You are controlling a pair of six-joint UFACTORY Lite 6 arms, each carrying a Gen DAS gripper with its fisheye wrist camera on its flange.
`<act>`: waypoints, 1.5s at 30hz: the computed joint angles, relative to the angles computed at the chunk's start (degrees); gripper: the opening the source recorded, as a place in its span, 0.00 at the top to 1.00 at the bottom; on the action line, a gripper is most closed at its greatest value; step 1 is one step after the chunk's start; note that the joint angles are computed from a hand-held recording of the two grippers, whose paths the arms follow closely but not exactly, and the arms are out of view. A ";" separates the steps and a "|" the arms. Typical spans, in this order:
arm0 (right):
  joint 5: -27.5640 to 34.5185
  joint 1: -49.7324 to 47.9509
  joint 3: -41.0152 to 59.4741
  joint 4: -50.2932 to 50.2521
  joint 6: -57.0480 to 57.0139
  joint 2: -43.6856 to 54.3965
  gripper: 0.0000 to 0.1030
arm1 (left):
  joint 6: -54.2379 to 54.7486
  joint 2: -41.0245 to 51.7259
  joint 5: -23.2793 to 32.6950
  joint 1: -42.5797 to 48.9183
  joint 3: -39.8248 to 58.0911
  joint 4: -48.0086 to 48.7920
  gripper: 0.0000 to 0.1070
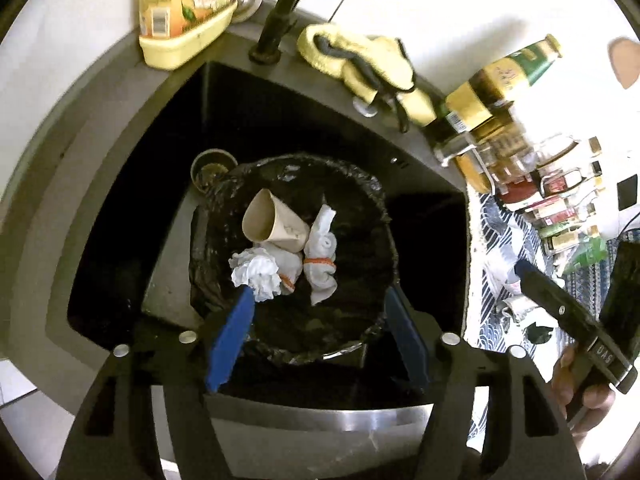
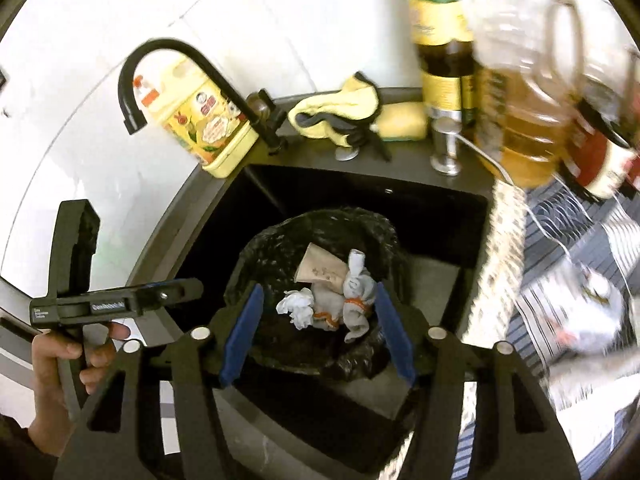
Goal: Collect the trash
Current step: 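Open the left tool over the bag while the right tool releases the glove into it, then move both tools back from the sink to the tablecloth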
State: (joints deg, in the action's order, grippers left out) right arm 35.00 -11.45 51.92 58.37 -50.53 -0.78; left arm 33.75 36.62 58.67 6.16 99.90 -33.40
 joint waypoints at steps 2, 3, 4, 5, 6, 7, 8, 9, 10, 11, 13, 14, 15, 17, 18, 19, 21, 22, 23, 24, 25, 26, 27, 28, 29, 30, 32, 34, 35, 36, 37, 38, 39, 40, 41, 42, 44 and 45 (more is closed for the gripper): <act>1.10 -2.96 -4.16 0.94 -1.21 -4.36 0.40 | 0.53 -2.48 -0.03 -0.12 -2.37 0.11 0.38; 2.15 -5.15 -6.46 1.61 -2.19 -6.72 0.40 | 0.73 -3.53 -0.26 -0.22 -3.39 0.24 0.38; 3.09 -7.12 -8.25 2.07 -3.06 -8.56 0.40 | 1.00 -5.19 -0.53 -0.53 -4.93 0.43 0.38; 3.83 -8.90 -9.65 2.27 -3.70 -10.02 0.37 | 1.23 -5.99 -0.68 -0.71 -5.69 0.57 0.38; 4.68 -11.15 -11.38 2.50 -4.59 -11.71 0.37 | 1.28 -7.42 -1.14 -1.20 -7.11 0.91 0.38; 5.34 -12.81 -12.44 2.70 -5.34 -12.60 0.37 | 1.24 -8.53 -1.50 -1.62 -8.31 1.11 0.36; 6.38 -15.09 -13.82 2.98 -6.47 -13.70 0.37 | 1.25 -9.56 -1.79 -2.04 -9.51 1.25 0.34; 7.36 -17.32 -15.14 3.07 -7.44 -14.64 0.37 | 1.24 -10.58 -2.15 -2.55 -10.75 1.37 0.34; 8.22 -19.09 -15.90 3.01 -8.15 -15.10 0.37 | 1.34 -12.20 -2.91 -3.34 -12.60 1.45 0.34; 9.16 -21.03 -16.72 3.06 -8.96 -15.43 0.37 | 1.78 -13.41 -3.57 -3.90 -13.98 1.38 0.33; 11.48 -25.16 -18.13 2.22 -10.40 -16.14 0.37 | 2.23 -15.88 -4.80 -6.08 -16.65 2.10 0.28; 12.10 -26.84 -18.69 1.56 -10.95 -16.39 0.37 | 2.27 -16.51 -5.03 -6.79 -17.35 2.09 0.27; 12.59 -28.35 -19.10 1.05 -11.19 -16.70 0.37 | 2.46 -17.16 -5.36 -7.59 -18.12 1.77 0.27; 14.52 -32.38 -19.80 0.18 -12.25 -17.49 0.37 | 2.67 -18.70 -6.29 -9.98 -19.48 1.96 0.26; 15.12 -33.96 -19.87 -0.64 -12.47 -17.92 0.37 | 2.82 -19.74 -7.19 -11.24 -20.35 2.26 0.26; 16.09 -36.37 -19.98 -1.54 -13.12 -18.62 0.37 | 3.07 -20.73 -8.12 -12.67 -21.22 2.34 0.26; 18.17 -40.77 -19.68 -2.91 -14.34 -19.24 0.37 | 3.84 -22.06 -9.45 -15.16 -22.30 2.01 0.26; 19.28 -43.26 -19.20 -4.01 -14.84 -19.30 0.36 | 4.25 -22.45 -10.14 -17.05 -22.46 2.10 0.26; 20.26 -45.45 -18.83 -4.71 -15.63 -19.27 0.35 | 4.29 -22.42 -10.48 -18.34 -22.30 2.34 0.26; 21.50 -48.23 -18.37 -5.37 -16.87 -19.13 0.35 | 4.39 -22.35 -10.72 -19.68 -21.96 2.45 0.26; 22.41 -50.71 -17.83 -6.22 -17.85 -18.78 0.35 | 4.25 -22.18 -11.07 -21.56 -21.33 2.48 0.26; 23.65 -53.66 -17.10 -7.06 -19.13 -18.11 0.35 | 3.85 -21.96 -11.38 -23.14 -20.70 2.57 0.26; 24.95 -56.72 -16.19 -7.76 -20.56 -17.16 0.35 | 3.64 -21.96 -11.55 -24.38 -20.31 2.55 0.26; 25.61 -58.54 -15.52 -8.23 -21.38 -16.48 0.35 | 3.60 -21.75 -11.93 -26.53 -19.49 2.48 0.26; 26.44 -60.88 -14.63 -8.89 -22.44 -15.61 0.35 | 3.08 -21.62 -12.33 -28.13 -18.97 2.92 0.26; 27.67 -64.00 -13.30 -9.68 -23.90 -14.31 0.35 | 2.10 -21.16 -12.63 -30.17 -18.02 3.74 0.26; 29.76 -68.88 -10.91 -10.58 -26.20 -12.02 0.35 | 0.54 -19.38 -11.56 -34.43 -14.82 3.91 0.26; 31.71 -73.51 -7.93 -11.26 -28.19 -8.96 0.35 | -0.96 -17.11 -10.27 -38.79 -11.10 4.04 0.26; 32.67 -75.74 -6.27 -11.55 -28.93 -7.19 0.35 | -1.76 -16.07 -10.17 -40.67 -9.61 4.61 0.26; 33.72 -78.41 -4.24 -11.97 -29.73 -4.95 0.35 | -2.53 -14.63 -10.20 -43.15 -7.69 5.46 0.26; 34.31 -79.83 -2.90 -12.25 -30.05 -3.62 0.35 | -3.05 -12.95 -10.28 -45.56 -5.69 6.41 0.26; 35.02 -81.82 -0.91 -12.56 -30.70 -1.49 0.35 | -3.31 -11.64 -10.49 -47.14 -4.32 7.03 0.26; 35.36 -82.99 0.45 -12.81 -30.95 -0.11 0.35 | -3.70 -9.78 -11.05 -49.01 -2.66 7.92 0.26; 35.47 -84.80 2.40 -13.34 -31.41 2.16 0.35 | -6.04 -6.35 -11.31 -51.45 0.55 10.81 0.26; 35.59 -85.91 3.64 -13.60 -31.79 3.66 0.35 | -8.17 -3.65 -10.70 -52.89 3.27 13.19 0.26; 35.95 -87.33 5.12 -13.82 -32.37 5.44 0.35 | -9.44 -1.23 -10.11 -54.08 5.59 14.64 0.26; 36.62 -89.60 7.86 -14.06 -33.17 8.64 0.35 | -10.98 4.39 -8.64 -56.05 11.30 16.58 0.28; 36.92 -90.94 9.49 -14.29 -33.35 10.67 0.35 | -12.57 7.12 -8.05 -57.09 14.09 18.98 0.27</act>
State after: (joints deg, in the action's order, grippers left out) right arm 71.93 -102.39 61.41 44.07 -83.88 9.89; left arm 21.18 43.74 50.62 -50.93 114.00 -14.42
